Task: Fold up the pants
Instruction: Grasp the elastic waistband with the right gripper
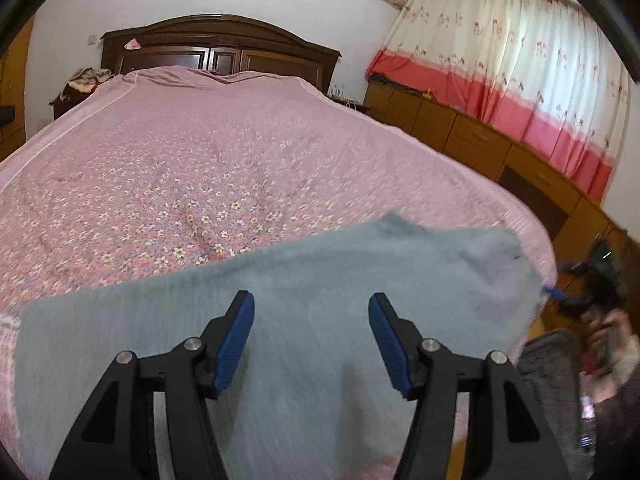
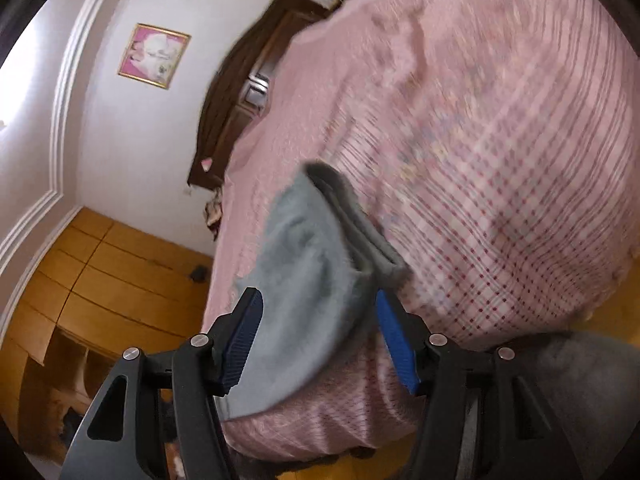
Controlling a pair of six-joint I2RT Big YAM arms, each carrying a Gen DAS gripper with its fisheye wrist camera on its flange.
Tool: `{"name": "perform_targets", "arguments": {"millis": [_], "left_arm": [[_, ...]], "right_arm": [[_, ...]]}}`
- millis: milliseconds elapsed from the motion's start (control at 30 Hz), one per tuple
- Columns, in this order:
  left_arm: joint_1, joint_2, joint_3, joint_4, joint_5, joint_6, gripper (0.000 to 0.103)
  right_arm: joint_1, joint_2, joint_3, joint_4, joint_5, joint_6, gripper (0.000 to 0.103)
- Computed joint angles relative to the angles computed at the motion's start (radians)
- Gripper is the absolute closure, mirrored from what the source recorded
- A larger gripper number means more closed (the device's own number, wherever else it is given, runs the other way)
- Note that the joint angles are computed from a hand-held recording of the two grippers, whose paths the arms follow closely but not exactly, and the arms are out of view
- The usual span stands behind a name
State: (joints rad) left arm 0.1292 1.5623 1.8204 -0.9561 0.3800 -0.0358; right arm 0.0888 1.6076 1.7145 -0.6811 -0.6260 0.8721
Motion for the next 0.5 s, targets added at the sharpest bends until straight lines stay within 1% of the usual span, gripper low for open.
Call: {"name": "perform_targets", "arguments": {"millis": [33, 67, 100, 133, 167, 200, 300, 333, 367, 400, 433, 467, 500], "left_arm": [[0.009, -0.02, -0.008, -0.004, 0.023, -0.017, 0.04], [0.023, -0.058, -0.031, 0.01, 0.076, -0.047, 0.04], [0.03, -0.075, -0.038, 0.014, 0.095, -0.058, 0.038], [0.042, -0.106, -0.053, 0.015, 0.112, -0.067, 0.035], [0.051, -0.125, -0.059, 0.008, 0.115, -0.064, 0.031], [0.063, -0.144, -0.071, 0.004, 0.115, -0.055, 0.03], [0.086, -0.148, -0.058, -0.042, 0.098, -0.032, 0.03], [0.094, -0.144, -0.053, -0.055, 0.102, -0.036, 0.03], [0.113, -0.138, -0.05, -0.068, 0.149, -0.067, 0.03], [0.128, -0.14, -0.053, -0.069, 0.19, -0.088, 0.03], [0.146, -0.141, -0.057, -0.062, 0.259, -0.126, 0.03], [0.155, -0.148, -0.066, -0.052, 0.288, -0.143, 0.03], [0.163, -0.157, -0.072, -0.036, 0.304, -0.161, 0.03]], "right_arm": [[0.0, 0.017, 0.007, -0.021, 0.002, -0.013, 0.042], [-0.001, 0.029, 0.012, -0.029, 0.005, -0.019, 0.042], [-0.004, 0.039, 0.014, -0.038, 0.009, -0.027, 0.042], [-0.008, 0.041, 0.0, -0.019, 0.005, -0.025, 0.042], [-0.006, 0.042, -0.011, 0.009, 0.002, -0.011, 0.042], [-0.009, 0.04, -0.022, 0.029, -0.001, -0.012, 0.043], [-0.012, 0.051, -0.013, 0.027, -0.014, -0.04, 0.042], [-0.013, 0.062, 0.001, 0.016, -0.019, -0.052, 0.042], [-0.013, 0.072, 0.014, 0.006, -0.026, -0.062, 0.043], [-0.02, 0.086, 0.021, 0.02, -0.051, -0.053, 0.043], [-0.015, 0.092, 0.036, 0.027, -0.06, -0.033, 0.044], [-0.023, 0.093, 0.024, 0.066, -0.081, -0.003, 0.047], [-0.027, 0.091, 0.016, 0.08, -0.087, 0.004, 0.055]]}}
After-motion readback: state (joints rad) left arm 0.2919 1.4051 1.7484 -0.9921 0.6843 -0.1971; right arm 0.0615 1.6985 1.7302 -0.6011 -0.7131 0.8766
